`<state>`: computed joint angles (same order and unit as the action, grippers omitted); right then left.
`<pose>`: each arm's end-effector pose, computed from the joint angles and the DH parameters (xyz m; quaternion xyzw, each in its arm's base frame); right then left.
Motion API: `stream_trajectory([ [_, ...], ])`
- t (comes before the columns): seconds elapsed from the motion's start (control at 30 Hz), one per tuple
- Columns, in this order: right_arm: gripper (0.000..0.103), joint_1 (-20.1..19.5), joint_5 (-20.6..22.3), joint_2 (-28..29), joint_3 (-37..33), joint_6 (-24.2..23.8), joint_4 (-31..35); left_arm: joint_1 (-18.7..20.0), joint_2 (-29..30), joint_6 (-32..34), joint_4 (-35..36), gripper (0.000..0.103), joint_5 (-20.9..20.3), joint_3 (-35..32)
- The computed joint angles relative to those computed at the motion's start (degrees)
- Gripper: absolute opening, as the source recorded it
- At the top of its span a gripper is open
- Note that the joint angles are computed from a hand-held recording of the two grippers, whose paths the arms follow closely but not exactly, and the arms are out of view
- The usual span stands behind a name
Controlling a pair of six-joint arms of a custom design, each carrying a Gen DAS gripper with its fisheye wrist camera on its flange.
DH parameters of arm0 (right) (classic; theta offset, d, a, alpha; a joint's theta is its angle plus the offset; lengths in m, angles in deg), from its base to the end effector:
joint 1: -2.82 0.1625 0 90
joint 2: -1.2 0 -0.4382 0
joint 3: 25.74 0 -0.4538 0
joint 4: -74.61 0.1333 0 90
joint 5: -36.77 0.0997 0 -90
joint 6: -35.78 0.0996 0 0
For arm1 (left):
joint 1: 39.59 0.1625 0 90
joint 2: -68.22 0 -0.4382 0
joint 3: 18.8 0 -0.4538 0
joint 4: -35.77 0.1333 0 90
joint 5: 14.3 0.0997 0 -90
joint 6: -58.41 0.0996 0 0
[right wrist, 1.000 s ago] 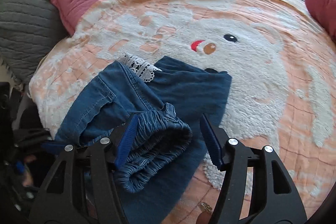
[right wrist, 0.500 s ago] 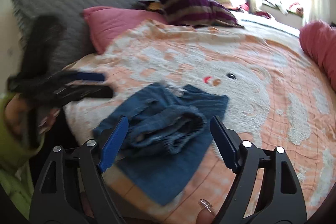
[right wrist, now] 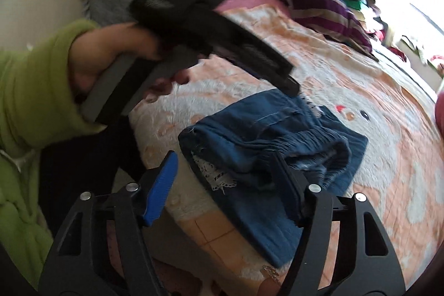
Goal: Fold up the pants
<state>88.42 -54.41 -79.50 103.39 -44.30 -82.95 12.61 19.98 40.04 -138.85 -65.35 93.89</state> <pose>0.0926 -0.5074 0.1940 0.6035 -0.7798 0.1162 0.1192 -0.2178 -0.6004 0.0416 0.0991 0.9248 -0.3002 0.2119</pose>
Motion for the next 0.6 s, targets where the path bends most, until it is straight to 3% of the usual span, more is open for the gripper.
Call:
stream_trajectory([
  [0.03, 0.052, 0.3, -0.5, 0.5, 0.1, -0.7, -0.7, 0.4, 0.2, -0.1, 0.5, 0.038, -0.6, -0.3],
  [0.33, 0.041, 3.3, -6.9, 7.4, -1.6, -8.8, -6.8, 1.9, 2.5, 0.5, 2.6, 0.038, -1.3, -2.5],
  [0.37, 0.037, 3.4, -7.3, 8.1, -1.8, -9.3, -7.1, 1.9, 2.7, 0.5, 2.8, 0.038, -1.2, -2.7],
  [0.43, 0.006, 3.4, -7.3, 8.7, -2.4, -9.8, -4.9, 2.0, 3.0, 0.7, 3.0, 0.038, -0.7, -2.9],
  [0.6, 0.002, 1.8, -5.5, 4.4, -1.9, -8.3, 3.5, 2.1, 3.1, 0.9, 2.0, 0.04, -0.7, -2.6],
])
